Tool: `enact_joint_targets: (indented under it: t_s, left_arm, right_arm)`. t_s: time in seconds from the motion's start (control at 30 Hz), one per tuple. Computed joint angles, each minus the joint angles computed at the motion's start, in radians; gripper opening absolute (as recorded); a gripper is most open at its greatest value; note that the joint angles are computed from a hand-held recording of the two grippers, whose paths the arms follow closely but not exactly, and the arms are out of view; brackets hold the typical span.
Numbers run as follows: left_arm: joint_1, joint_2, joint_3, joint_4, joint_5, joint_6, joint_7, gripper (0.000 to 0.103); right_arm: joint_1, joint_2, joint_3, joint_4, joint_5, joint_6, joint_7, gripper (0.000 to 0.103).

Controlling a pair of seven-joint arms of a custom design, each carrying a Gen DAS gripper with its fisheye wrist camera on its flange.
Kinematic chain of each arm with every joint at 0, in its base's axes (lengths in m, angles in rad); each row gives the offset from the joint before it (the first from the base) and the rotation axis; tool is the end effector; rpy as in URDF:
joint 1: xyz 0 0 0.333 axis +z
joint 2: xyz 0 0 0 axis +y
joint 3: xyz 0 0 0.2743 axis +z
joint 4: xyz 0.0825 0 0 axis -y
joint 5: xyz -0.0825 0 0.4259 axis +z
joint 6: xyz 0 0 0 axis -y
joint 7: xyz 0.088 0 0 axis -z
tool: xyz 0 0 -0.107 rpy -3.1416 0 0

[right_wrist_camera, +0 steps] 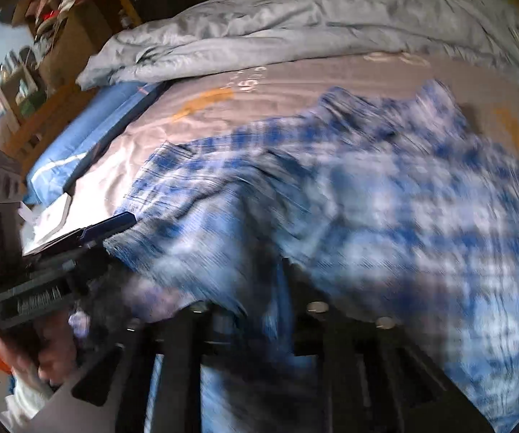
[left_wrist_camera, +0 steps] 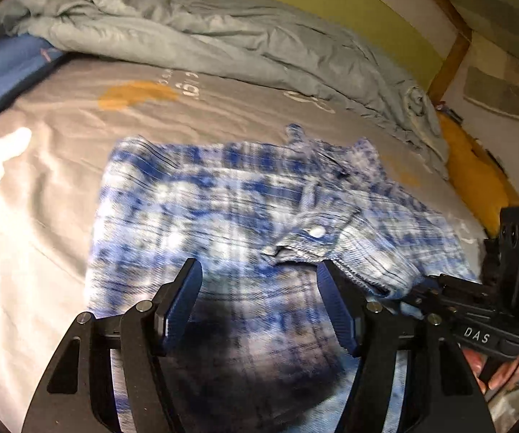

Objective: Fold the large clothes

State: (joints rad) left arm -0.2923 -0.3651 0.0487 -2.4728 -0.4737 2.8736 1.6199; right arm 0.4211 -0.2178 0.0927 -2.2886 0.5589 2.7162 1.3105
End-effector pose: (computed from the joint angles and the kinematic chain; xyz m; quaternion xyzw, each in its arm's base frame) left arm 0.5127 -0.1005 0.4496 -0.6885 0.6107 -0.3746 0.1131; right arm 0.5024 0.2629 0.4494 -0.7642 0.5388 -0.0468 0.3515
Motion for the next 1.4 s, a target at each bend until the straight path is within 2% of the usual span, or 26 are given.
enact_joint_targets:
  t_s: [0.07,0.17,0.2,0.23,0.27,0.3,0.37,0.4,0.43,0.57,0.6,0.67,0.7,0.73,0.83,0.9,0.97,1.03,1.17,1.23,1.3,1.4]
  left_arm:
    - [-0.086,-0.003,0.077,0.013,-0.127,-0.028,0.118,0.062]
    - [-0.235,-0.025,0.226,0.03,-0.482,-0.106,0.391,0.061]
    - [-0.268,-0.031,0.266,0.036,-0.596,-0.141,0.469,0.061]
    - [-0.282,-0.032,0.287,0.042,-0.679,-0.167,0.521,0.061]
    - [-0.281,-0.033,0.284,0.042,-0.71,-0.17,0.527,0.061]
    - [-0.258,-0.025,0.247,0.04,-0.671,-0.14,0.48,0.062]
    - [-0.134,0.007,0.098,0.035,-0.423,-0.076,0.254,0.064]
    - [-0.092,0.023,0.054,0.041,-0.354,-0.077,0.189,0.064]
    - [-0.073,0.042,0.034,0.055,-0.339,-0.099,0.17,0.064]
    - [-0.052,0.086,0.005,0.105,-0.395,-0.155,0.242,0.062]
    - [-0.039,0.085,-0.008,0.105,-0.393,-0.157,0.25,0.059]
    - [0.006,0.093,-0.061,0.109,-0.306,-0.138,0.2,0.045]
    - [0.035,0.103,-0.093,0.115,-0.222,-0.127,0.149,0.016]
    - [0.063,0.103,-0.119,0.113,-0.131,-0.121,0.093,0.001]
    - [0.097,0.06,-0.149,0.062,0.013,-0.028,-0.012,0.001]
    - [0.177,-0.013,-0.21,-0.004,0.176,0.066,-0.127,0.001]
    - [0.274,-0.058,-0.271,-0.025,0.307,0.079,-0.23,0.001]
    - [0.378,-0.062,-0.334,-0.006,0.424,0.041,-0.333,0.001]
    - [0.437,0.014,-0.36,0.06,0.591,-0.074,-0.413,0.001]
    - [0.411,0.057,-0.333,0.071,0.593,-0.094,-0.428,0.001]
    - [0.379,0.086,-0.294,0.075,0.574,-0.082,-0.437,0.001]
    - [0.345,0.092,-0.253,0.061,0.583,-0.023,-0.468,0.002]
  right_arm:
    - [0.002,-0.067,-0.02,-0.068,0.025,0.026,-0.052,0.026]
    - [-0.006,-0.164,-0.042,-0.155,0.054,0.097,-0.072,0.028]
    - [-0.02,-0.183,-0.037,-0.17,0.038,0.119,-0.054,0.032]
    - [-0.04,-0.208,-0.032,-0.197,0.018,0.158,-0.031,0.038]
    - [-0.059,-0.228,-0.03,-0.218,0.001,0.193,-0.007,0.043]
    - [-0.072,-0.242,-0.034,-0.231,-0.009,0.22,0.015,0.049]
    - [-0.102,-0.255,-0.035,-0.245,-0.034,0.258,0.066,0.049]
    - [-0.112,-0.263,-0.038,-0.254,-0.045,0.275,0.083,0.049]
    - [-0.115,-0.268,-0.044,-0.259,-0.053,0.291,0.096,0.049]
    - [-0.09,-0.268,-0.078,-0.261,-0.068,0.309,0.104,0.049]
    - [-0.084,-0.277,-0.09,-0.267,-0.071,0.297,0.096,0.049]
    - [-0.062,-0.281,-0.111,-0.272,-0.069,0.287,0.069,0.049]
    - [-0.063,-0.284,-0.106,-0.277,-0.075,0.285,0.064,0.049]
    - [-0.078,-0.29,-0.092,-0.284,-0.09,0.284,0.067,0.049]
    - [-0.106,-0.286,-0.054,-0.292,-0.128,0.293,0.093,0.049]
    - [-0.115,-0.281,-0.042,-0.292,-0.142,0.303,0.114,0.049]
    - [-0.125,-0.267,-0.034,-0.286,-0.153,0.32,0.137,0.049]
    - [-0.158,-0.271,-0.012,-0.29,-0.174,0.33,0.175,0.049]
    - [-0.182,-0.27,-0.002,-0.291,-0.213,0.311,0.21,0.049]
    - [-0.258,-0.274,0.066,-0.286,-0.289,0.269,0.273,0.049]
    - [-0.267,-0.278,0.074,-0.291,-0.328,0.271,0.286,0.049]
    - [-0.265,-0.273,0.068,-0.291,-0.364,0.268,0.3,0.049]
